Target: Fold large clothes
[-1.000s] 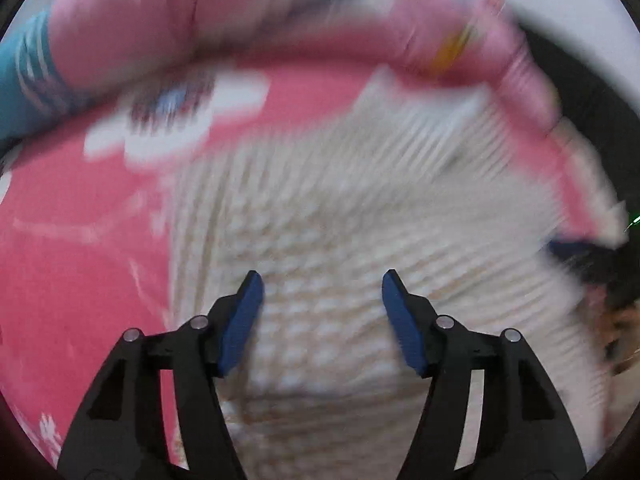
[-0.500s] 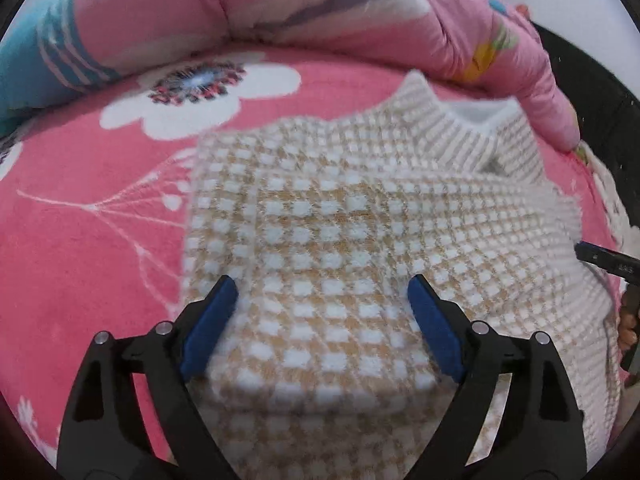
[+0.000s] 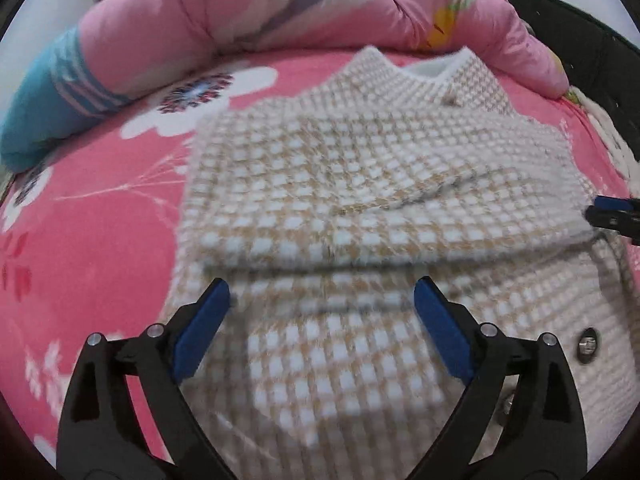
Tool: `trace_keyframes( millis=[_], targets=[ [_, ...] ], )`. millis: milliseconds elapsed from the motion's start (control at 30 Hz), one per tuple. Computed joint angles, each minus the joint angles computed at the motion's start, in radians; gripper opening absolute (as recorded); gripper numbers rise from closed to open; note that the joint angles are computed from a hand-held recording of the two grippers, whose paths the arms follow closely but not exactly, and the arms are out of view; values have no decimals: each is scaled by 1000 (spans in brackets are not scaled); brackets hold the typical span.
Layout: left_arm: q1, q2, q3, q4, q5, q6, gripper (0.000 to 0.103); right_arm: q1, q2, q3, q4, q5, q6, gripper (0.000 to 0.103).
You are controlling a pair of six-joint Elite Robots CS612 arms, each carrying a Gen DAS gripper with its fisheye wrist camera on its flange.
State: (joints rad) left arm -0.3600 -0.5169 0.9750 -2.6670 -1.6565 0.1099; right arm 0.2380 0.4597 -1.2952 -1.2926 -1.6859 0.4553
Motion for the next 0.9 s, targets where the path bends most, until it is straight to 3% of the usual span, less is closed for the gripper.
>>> trace_keyframes(
  millis=[100,267,367,467,567,633,900],
  targets=[
    [1,-76,131,-108,18,-19,90,38,24,-94,25,-68,-15,70],
    [-4,-205,370,-247,60,-52,91,93,69,-197,120,-48,-29,79],
    [-8,-255,481,-311,89,-93,91,121,89,-224,174,-28,1,83],
    [-11,-261,525,-309,114,-110,92,130,117,-238,214,-5,60,89],
    [-16,-240,522,-257,150,-116,92,154,125,-223,236,-102,45,97],
    [-16,-233,532,-287,147,-127,93,166,126,-219,229,-150,32,97],
    [-5,-238,534,-276,111,-161,95,162,130,-225,224,-116,71,97]
  ],
)
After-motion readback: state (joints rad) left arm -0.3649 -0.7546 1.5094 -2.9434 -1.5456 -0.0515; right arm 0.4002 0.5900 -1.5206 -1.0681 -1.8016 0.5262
